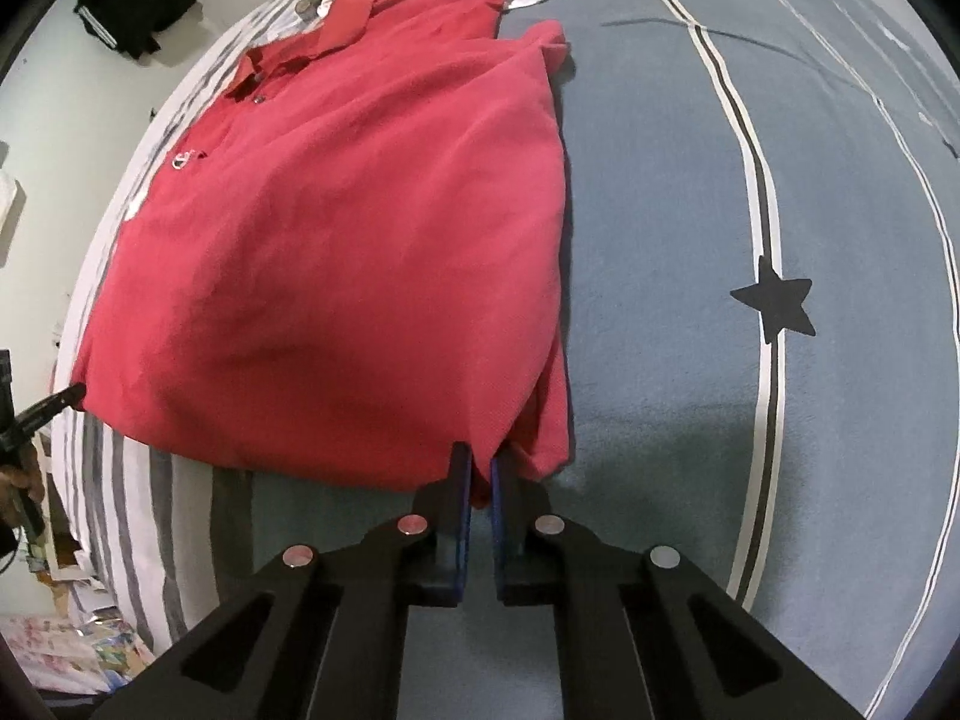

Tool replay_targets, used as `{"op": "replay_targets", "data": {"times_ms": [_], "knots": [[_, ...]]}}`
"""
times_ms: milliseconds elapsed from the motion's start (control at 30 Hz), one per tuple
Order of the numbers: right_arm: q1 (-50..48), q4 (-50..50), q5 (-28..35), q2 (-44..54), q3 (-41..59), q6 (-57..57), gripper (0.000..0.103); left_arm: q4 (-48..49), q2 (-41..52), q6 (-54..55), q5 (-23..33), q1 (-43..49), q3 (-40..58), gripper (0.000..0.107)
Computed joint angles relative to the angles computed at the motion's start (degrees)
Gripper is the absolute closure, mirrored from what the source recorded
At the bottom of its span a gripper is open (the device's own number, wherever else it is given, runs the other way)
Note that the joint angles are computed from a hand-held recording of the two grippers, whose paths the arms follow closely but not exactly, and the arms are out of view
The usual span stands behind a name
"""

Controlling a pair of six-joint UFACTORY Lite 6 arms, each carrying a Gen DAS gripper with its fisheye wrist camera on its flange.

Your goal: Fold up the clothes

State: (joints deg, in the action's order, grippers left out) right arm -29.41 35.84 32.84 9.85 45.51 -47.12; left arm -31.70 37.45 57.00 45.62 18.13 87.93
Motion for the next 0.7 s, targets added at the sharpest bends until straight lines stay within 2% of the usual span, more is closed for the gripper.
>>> {"op": "replay_targets", "data": {"times_ms": [133, 233, 433, 600, 700], "knots": [[-2.9, 0.8, 2.4, -2.4, -0.1, -2.9, 0.099, -1.7, -0.5, 1.5, 4.2, 2.2, 2.3, 0.104], [-5.8, 1.5, 4.6, -2.6, 0.9, -4.6, 0.1, -0.4, 0.1, 2.7, 5.3, 2.9, 2.7, 0.104], [-4.2, -0.3, 2.8, -2.8, -3.0, -4.4, 0.101, 2.4, -1.0, 3.7, 3.0, 2.6, -1.7, 0.104], [-4.5, -0.6, 3.5, -5.4, -4.5, -4.6, 0.101, 1.6, -1.8, 4.8, 4.1, 3.3, -1.9, 0.104], [-5.0, -2.0, 3.1, -5.9, -5.2, -3.0, 0.102, 3.1, -3.2, 5.0, -0.4, 1.8, -5.0, 0.101]]}}
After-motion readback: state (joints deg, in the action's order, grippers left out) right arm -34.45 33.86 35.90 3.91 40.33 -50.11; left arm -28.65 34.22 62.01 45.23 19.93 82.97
